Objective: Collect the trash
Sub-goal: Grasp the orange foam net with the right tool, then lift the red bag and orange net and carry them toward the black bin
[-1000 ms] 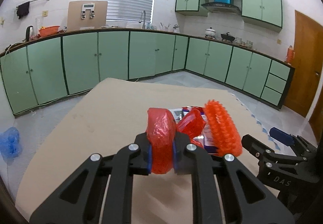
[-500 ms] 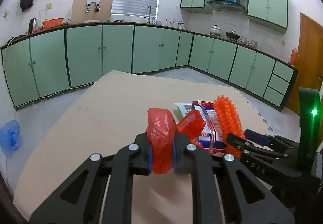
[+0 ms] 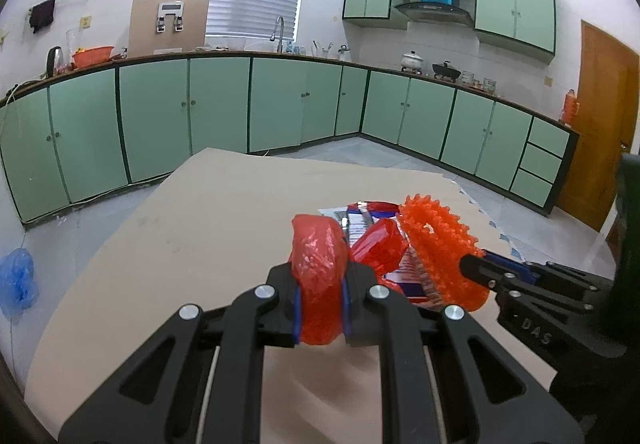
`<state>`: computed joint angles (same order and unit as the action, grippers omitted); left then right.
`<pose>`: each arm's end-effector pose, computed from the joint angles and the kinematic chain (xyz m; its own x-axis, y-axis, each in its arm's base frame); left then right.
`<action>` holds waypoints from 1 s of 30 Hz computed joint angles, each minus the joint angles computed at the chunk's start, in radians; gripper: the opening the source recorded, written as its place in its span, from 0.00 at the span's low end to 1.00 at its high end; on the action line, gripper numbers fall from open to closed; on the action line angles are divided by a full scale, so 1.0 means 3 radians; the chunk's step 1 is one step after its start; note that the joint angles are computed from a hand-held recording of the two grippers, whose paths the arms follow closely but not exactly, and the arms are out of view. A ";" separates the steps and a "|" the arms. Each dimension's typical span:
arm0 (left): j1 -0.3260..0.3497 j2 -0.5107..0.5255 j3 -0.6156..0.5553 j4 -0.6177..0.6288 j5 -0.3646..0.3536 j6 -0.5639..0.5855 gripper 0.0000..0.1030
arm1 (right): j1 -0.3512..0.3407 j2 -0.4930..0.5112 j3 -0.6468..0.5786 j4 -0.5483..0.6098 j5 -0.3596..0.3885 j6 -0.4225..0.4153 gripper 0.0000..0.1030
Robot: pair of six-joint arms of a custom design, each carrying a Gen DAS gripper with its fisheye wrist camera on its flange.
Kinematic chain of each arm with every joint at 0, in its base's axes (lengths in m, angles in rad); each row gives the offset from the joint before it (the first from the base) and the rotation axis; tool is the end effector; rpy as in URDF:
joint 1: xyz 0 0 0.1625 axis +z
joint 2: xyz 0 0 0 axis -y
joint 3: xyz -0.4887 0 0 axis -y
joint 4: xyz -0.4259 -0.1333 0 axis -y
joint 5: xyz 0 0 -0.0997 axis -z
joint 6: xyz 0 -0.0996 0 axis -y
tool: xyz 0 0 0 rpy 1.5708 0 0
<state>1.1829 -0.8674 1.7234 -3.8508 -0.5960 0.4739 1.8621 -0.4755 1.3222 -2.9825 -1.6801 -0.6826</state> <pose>-0.0519 -0.6973 0.3040 -0.7127 -0.4236 -0.5592 0.4277 0.3694 -0.8250 0.3625 -0.7827 0.0369 -0.5988 -0.6884 0.4092 -0.7994 0.4829 -0.3573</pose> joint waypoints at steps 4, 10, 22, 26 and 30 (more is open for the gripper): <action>-0.0035 0.0010 0.0001 0.0017 -0.0025 0.0016 0.12 | -0.0005 -0.0099 0.0097 -0.0080 0.0029 0.0041 0.15; -0.0096 0.0027 0.0007 0.0078 -0.0115 0.0024 0.12 | -0.0036 -0.0273 0.0248 -0.0224 0.0098 0.0082 0.15; -0.0214 0.0176 -0.0070 0.0304 -0.0351 -0.0098 0.12 | -0.0128 -0.0604 0.0525 -0.0467 0.0102 0.0160 0.15; -0.0252 0.0248 -0.0114 0.0380 -0.0425 -0.0113 0.12 | -0.0176 -0.0702 0.0603 -0.0557 0.0066 0.0191 0.15; -0.0292 0.0318 -0.0174 0.0466 -0.0522 -0.0111 0.12 | -0.0236 -0.0794 0.0674 -0.0646 0.0024 0.0233 0.15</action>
